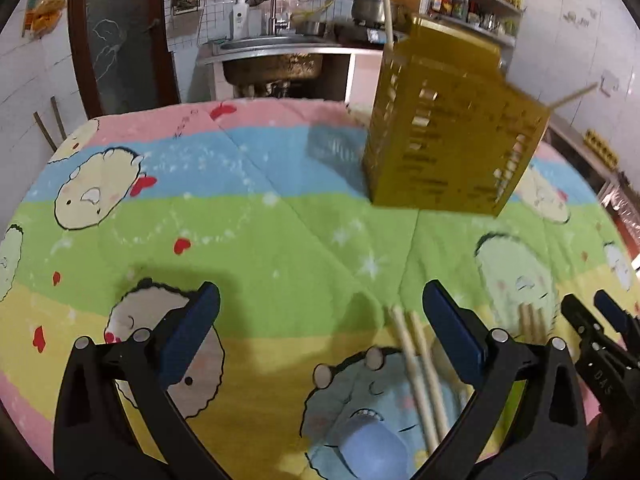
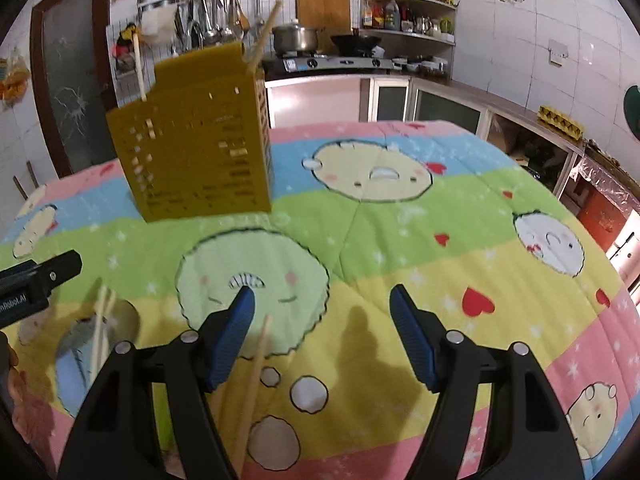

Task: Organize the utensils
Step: 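Move both tools back down to the remaining chopsticks on the quilt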

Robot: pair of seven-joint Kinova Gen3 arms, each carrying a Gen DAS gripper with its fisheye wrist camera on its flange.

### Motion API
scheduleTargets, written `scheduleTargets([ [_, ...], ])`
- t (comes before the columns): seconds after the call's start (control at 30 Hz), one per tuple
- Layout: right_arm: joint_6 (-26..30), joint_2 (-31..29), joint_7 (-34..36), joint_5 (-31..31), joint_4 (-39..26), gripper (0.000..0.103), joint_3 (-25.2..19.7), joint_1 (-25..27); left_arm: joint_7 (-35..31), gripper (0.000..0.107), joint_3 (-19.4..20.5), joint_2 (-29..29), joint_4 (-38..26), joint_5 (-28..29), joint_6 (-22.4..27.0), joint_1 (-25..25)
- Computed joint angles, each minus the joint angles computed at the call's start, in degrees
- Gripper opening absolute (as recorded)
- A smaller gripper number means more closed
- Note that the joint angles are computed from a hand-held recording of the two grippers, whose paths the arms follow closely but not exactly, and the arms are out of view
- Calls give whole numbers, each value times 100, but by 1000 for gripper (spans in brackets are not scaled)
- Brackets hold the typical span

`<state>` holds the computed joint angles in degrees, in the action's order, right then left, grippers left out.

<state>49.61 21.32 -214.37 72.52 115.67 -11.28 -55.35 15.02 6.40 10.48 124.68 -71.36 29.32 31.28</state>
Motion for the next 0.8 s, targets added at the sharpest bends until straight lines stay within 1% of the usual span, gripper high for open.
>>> scheduleTargets([
  [0.03,-89,6,53,-62,-22,69,-7,59,-38,98,-35,45,-18,30,32,51],
  [0.1,-199,11,142,-175,-36,69,-1,107,-298,98,33,137,-72,205,52,-8],
  [0.23,-67,56,191,-330,-88,69,28,-12,-743,98,-54,175,-97,574,-258,-82],
  [0.3,-95,75,280,-422,-115,69,36,-13,-955,98,-110,187,-118,761,-361,-58],
  [0.43,-109,69,333,-541,-128,69,93,-45,-1190,98,-244,272,-155,928,-359,97],
  [0.57,-167,48,342,-593,-114,69,121,-43,-1173,97,-392,270,-115,960,-422,228],
  [0.8,-160,50,421,-623,-138,69,130,-89,-1234,97,-464,267,-98,1065,-472,275],
])
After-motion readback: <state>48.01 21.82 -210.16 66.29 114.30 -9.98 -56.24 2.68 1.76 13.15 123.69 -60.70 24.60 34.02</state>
